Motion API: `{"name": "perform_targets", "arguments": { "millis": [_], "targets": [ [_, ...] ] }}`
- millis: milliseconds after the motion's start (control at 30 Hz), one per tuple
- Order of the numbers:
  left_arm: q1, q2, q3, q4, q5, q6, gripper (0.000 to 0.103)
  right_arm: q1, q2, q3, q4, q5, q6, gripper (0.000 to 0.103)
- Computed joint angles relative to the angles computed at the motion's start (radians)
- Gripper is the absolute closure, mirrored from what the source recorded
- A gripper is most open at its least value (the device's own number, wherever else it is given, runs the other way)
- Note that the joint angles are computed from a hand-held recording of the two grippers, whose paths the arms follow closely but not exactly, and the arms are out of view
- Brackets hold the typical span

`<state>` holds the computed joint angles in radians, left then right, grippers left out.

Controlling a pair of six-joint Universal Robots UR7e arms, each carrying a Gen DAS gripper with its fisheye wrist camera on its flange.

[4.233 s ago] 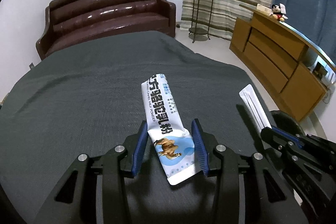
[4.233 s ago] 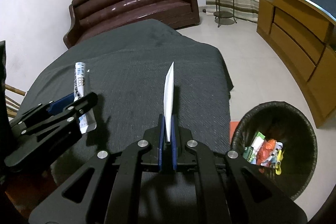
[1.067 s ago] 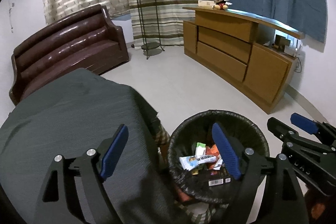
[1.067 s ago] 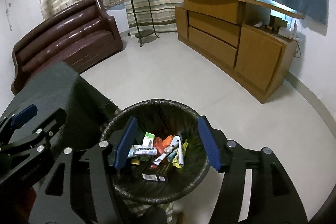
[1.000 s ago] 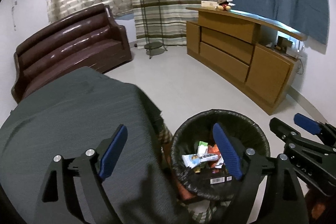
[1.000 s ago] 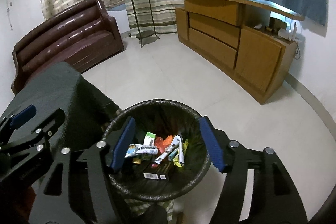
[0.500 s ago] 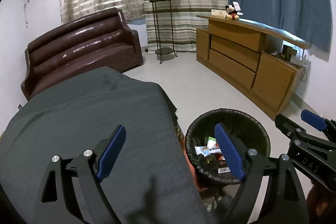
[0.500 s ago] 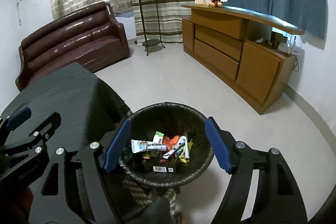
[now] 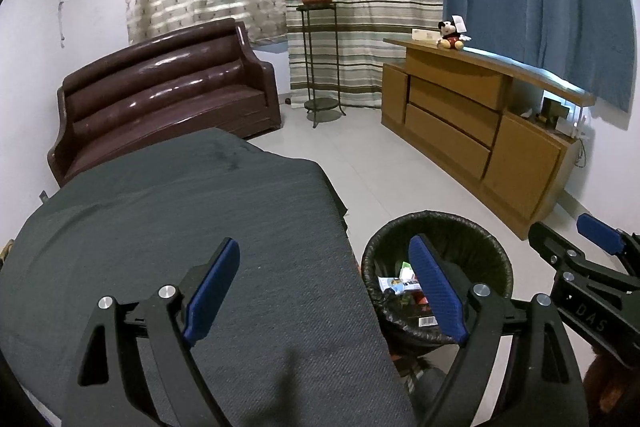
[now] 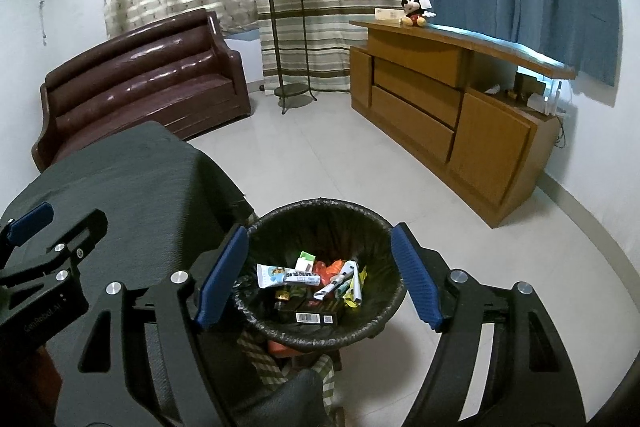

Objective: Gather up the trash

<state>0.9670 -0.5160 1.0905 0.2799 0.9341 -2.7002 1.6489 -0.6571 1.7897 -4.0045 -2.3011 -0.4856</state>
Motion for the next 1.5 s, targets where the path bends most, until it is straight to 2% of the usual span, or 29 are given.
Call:
{"name": "perform_targets", "arguments": {
  "millis": [1500],
  "targets": [
    [0.008,-0.016,0.014,0.003,0.007,-0.009,0.019,0.001,-0.001,0.003,-0.006,0.0,-0.007,0.03]
  ]
}}
